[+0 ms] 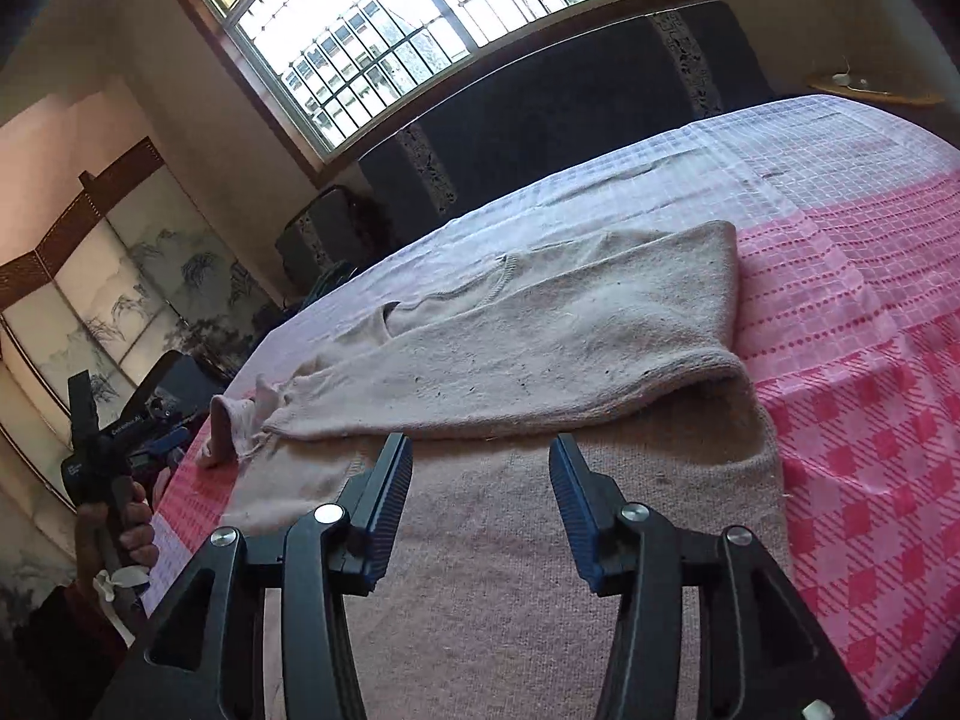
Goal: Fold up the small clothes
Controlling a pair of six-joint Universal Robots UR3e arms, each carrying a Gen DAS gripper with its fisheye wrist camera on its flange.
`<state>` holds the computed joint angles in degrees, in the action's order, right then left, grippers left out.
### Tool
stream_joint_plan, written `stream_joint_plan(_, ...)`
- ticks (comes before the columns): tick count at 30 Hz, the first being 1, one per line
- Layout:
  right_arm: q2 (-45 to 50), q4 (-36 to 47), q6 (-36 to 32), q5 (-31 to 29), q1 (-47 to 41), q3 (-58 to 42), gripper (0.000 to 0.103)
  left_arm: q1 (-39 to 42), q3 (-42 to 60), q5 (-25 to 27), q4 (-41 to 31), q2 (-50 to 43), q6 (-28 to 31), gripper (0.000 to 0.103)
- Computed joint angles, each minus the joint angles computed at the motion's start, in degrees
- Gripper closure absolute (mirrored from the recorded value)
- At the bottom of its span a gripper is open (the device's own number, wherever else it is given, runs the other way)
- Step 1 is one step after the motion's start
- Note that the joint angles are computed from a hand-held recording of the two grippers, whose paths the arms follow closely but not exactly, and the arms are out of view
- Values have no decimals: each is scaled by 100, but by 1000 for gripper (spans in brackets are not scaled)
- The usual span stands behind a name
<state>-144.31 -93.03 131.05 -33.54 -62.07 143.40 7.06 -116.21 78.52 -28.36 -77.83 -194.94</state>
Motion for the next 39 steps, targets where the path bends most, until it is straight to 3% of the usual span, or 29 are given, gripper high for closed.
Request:
stream_joint_plan(2, 127, -613, 320, -129, 278, 145, 54, 758, 640, -345, -1054, -211, 416, 37)
stream_joint_plan(4, 69, -673, 315, -127, 318, 191, 54, 1256, 1601, -716, -2196, -877, 896, 37)
stream_joint_plan(6, 123, -784, 391, -188, 380, 201, 52, 1385, 2472, -810, -2842, -1595, 996, 37)
stream_joint_plan(10, 174, -1039, 642, -245, 410, 281, 50, 773, 4482, 337, -3781, -3237, 858, 37)
stream_joint_plan(12, 240, -1216, 788, -292, 474, 301, 50, 667, 5331, 613, -4382, -3946, 525, 38)
stream_joint_plan(15, 350, -1305, 786, -277, 517, 294, 49, 473, 6022, 1075, -4644, -4557, 484, 38)
stream_joint_plan(18, 485, -1425, 821, -304, 586, 282, 48, 367, 5930, 1321, -4244, -4654, 522, 47)
stream_joint_plan(20, 515, -1446, 839, -297, 611, 274, 48, 354, 5624, 1486, -3828, -4538, 520, 96)
stream_joint_plan(23, 472, -1161, 662, -183, 486, 249, 45, 623, 4870, 1070, -3225, -4043, 249, 97)
stream_joint_plan(26, 352, -660, 370, -50, 292, 186, 44, 807, 3578, 234, -1747, -2944, 64, 97)
stream_joint_plan(28, 275, -374, 181, 25, 184, 153, 43, 587, 3387, -120, -1275, -2429, 18, 97)
stream_joint_plan(29, 231, -290, 139, 44, 153, 145, 42, 431, 3472, -410, -1151, -2293, 46, 97)
stream_joint_plan(33, -136, 503, -257, 193, -151, 62, 42, -1061, 4953, -248, -1390, -2791, 301, 97)
stream_joint_plan(36, -373, 1610, -915, 330, -567, -132, 42, -2098, 6052, -357, -1496, -3645, 243, 97)
stream_joint_plan(39, -411, 2538, -1542, 404, -953, -321, 41, -3055, 7046, -57, -1574, -4707, 352, 97)
